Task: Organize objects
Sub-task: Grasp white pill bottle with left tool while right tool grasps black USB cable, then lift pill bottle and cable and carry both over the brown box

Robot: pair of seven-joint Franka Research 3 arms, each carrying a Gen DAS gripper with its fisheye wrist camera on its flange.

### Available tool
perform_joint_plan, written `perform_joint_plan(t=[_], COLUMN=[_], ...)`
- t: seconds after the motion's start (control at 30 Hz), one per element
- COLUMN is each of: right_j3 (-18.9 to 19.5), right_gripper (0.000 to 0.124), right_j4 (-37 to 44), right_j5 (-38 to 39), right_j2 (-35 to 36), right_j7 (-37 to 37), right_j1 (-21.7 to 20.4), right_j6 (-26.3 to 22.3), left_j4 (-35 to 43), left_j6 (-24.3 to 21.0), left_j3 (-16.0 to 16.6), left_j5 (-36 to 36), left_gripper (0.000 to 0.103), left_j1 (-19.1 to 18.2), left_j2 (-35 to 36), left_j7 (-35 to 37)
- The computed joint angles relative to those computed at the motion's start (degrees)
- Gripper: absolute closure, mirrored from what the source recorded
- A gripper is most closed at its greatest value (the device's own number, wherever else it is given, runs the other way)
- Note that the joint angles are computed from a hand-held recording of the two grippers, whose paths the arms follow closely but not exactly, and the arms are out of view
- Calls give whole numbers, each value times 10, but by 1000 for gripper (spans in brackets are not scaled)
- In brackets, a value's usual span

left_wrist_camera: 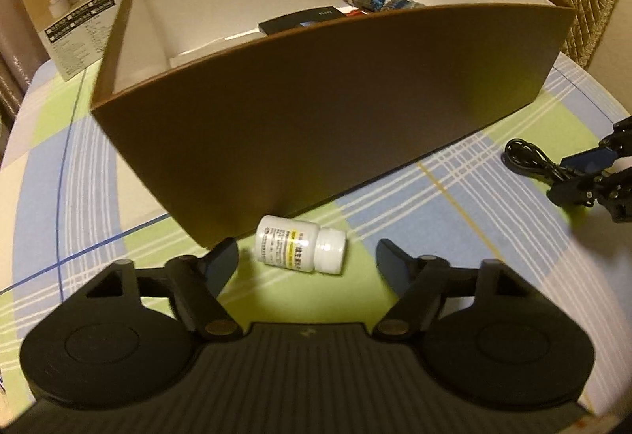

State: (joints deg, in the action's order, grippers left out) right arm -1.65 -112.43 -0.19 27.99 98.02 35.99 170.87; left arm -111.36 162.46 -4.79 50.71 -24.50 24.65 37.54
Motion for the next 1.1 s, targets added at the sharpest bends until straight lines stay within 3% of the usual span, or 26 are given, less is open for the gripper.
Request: perform_joint_plan(t=[0.13,0.2,0.4,0.63,0.73,1.1], right_j3=[-1,-3,-32,-29,-5,36], right_gripper=[95,94,92,94,110,111], right_j4=[1,1,4,14,9,-8], right_j5=[0,-1,-27,-31,-20,28], right_j2=[1,1,6,20,19,-2], right_j7=[-1,0,20,4,-31,-87], right_j1=[0,3,31,29,10,-12], right_j6=[1,0,7,28,39,23], left_j4=[3,4,-4,-23,-20,-18], left_j6=[11,9,-17,-42,-60,-90], left_j3=[6,5,-5,-21,-34,-54], left_j5=[6,5,-20,-50,-70,-119], left_gripper=[59,61,61,62,62,62], left_j1=[-3,-4,-6,-8,-3,-12], left_j2=[5,5,-7,-25,-26,-32], left_j7=[-8,-11,-31,-84,-73,-69])
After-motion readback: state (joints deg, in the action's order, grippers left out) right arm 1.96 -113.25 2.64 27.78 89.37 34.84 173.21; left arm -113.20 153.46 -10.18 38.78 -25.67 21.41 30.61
